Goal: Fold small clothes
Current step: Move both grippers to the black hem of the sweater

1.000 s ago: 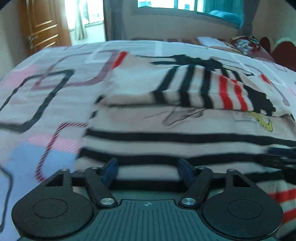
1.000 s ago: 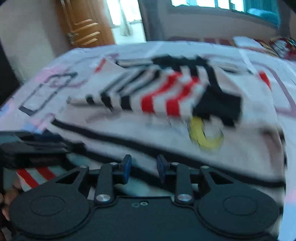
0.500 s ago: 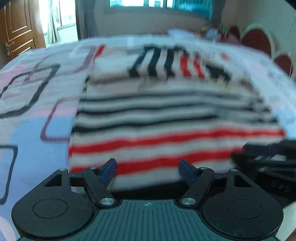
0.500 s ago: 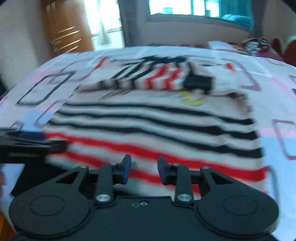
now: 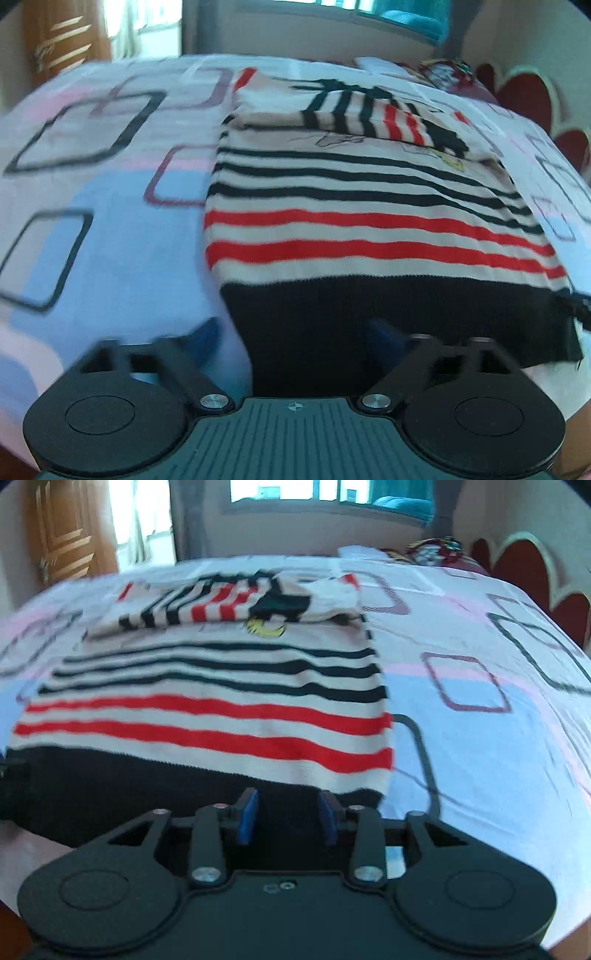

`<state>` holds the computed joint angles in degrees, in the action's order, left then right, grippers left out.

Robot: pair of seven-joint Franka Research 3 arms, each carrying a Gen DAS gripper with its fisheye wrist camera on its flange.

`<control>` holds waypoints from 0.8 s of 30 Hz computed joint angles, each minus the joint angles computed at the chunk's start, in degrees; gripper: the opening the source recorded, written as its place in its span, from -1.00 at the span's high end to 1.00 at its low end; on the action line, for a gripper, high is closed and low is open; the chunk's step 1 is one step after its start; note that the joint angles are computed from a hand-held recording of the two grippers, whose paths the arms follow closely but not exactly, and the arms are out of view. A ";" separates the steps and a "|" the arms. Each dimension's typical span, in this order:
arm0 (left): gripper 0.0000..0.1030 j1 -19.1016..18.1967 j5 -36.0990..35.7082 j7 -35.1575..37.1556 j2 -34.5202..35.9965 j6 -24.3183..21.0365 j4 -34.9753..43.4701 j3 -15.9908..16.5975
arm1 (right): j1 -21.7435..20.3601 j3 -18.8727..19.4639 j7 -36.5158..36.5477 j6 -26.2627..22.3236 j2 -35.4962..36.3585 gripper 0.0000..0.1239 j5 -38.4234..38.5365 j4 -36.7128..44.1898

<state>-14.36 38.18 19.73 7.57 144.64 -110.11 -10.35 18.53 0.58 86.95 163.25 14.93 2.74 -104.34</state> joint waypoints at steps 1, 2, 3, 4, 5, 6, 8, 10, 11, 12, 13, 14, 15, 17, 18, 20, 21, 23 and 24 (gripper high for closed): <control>-0.93 -0.28 0.99 -1.54 -0.17 -0.27 -0.22 0.12 | -0.14 0.09 0.27 1.01 -0.98 0.19 0.57 -1.34; -0.93 -0.51 2.22 -2.60 -0.26 -0.28 -0.29 0.17 | 0.12 -0.18 0.89 1.56 -1.79 0.15 0.16 -2.42; -0.93 -0.64 2.90 -2.53 -0.11 -0.32 -0.04 0.08 | -0.13 0.25 0.43 1.71 -2.32 0.15 0.71 -3.00; -0.93 -0.78 3.12 -1.97 0.35 -0.79 0.55 -0.08 | -0.94 1.64 -1.41 2.56 -2.91 0.15 2.98 -3.76; -0.93 -0.92 2.91 -1.27 0.73 -1.40 1.15 -0.22 | -1.35 2.69 -2.98 3.36 -3.23 0.15 4.77 -4.15; -0.93 -1.10 2.71 -0.81 1.25 -1.90 1.65 -0.33 | -1.48 3.47 -4.44 3.71 -3.27 0.16 6.08 -4.10; -0.93 -1.34 1.93 -0.10 1.90 -2.32 2.01 -0.44 | -1.80 5.29 -8.26 3.30 -3.19 0.17 9.28 -3.77; -0.93 -1.53 0.80 0.13 2.45 -2.68 1.97 -0.43 | -1.16 5.74 -10.14 2.57 -2.79 0.17 10.71 -3.48; -0.93 -1.69 1.25 -0.49 2.54 -2.27 1.60 -0.22 | -0.33 5.17 -9.67 2.32 -2.52 0.17 9.97 -3.44; -0.93 -1.94 2.18 -0.99 2.53 -2.02 1.39 -0.04 | 0.40 4.49 -8.98 1.88 -2.20 0.17 8.97 -3.32; -0.93 -2.08 2.45 -0.92 2.55 -2.15 1.42 -0.03 | 1.27 3.42 -7.54 1.16 -1.72 0.17 7.24 -3.03; -0.93 -2.12 2.34 -0.78 2.54 -2.21 1.47 -0.04 | 2.22 2.14 -5.43 0.22 -1.38 0.17 5.08 -2.83; -0.93 -2.09 2.19 -0.69 2.43 -2.06 1.32 -0.03 | 1.96 2.15 -5.25 0.17 -1.39 0.17 5.17 -3.12; -0.93 -2.00 1.69 -0.41 2.26 -1.83 1.14 -0.06 | 1.54 2.06 -4.49 0.50 -2.34 0.17 5.59 -4.13; -0.93 -1.93 1.49 -0.19 2.18 -1.73 1.04 -0.06 | 1.53 1.76 -3.75 1.08 -2.89 0.16 5.14 -4.64; -0.93 -1.89 0.93 0.73 2.40 -2.13 1.41 -0.16 | 1.53 0.88 -1.90 2.55 -3.79 0.14 3.67 -5.47; -0.93 -1.82 0.50 1.12 2.49 -2.21 1.54 -0.17 | 1.68 0.16 -0.22 2.68 -4.02 0.13 2.36 -5.56; -0.93 -1.52 -0.92 2.27 2.56 -1.99 1.68 -0.25 | 1.91 -1.28 3.67 2.63 -4.07 0.13 -0.52 -5.52; -0.94 -1.38 -1.47 2.75 2.52 -1.69 1.59 -0.24 | 1.71 -1.62 5.03 2.35 -3.96 0.11 -1.38 -5.36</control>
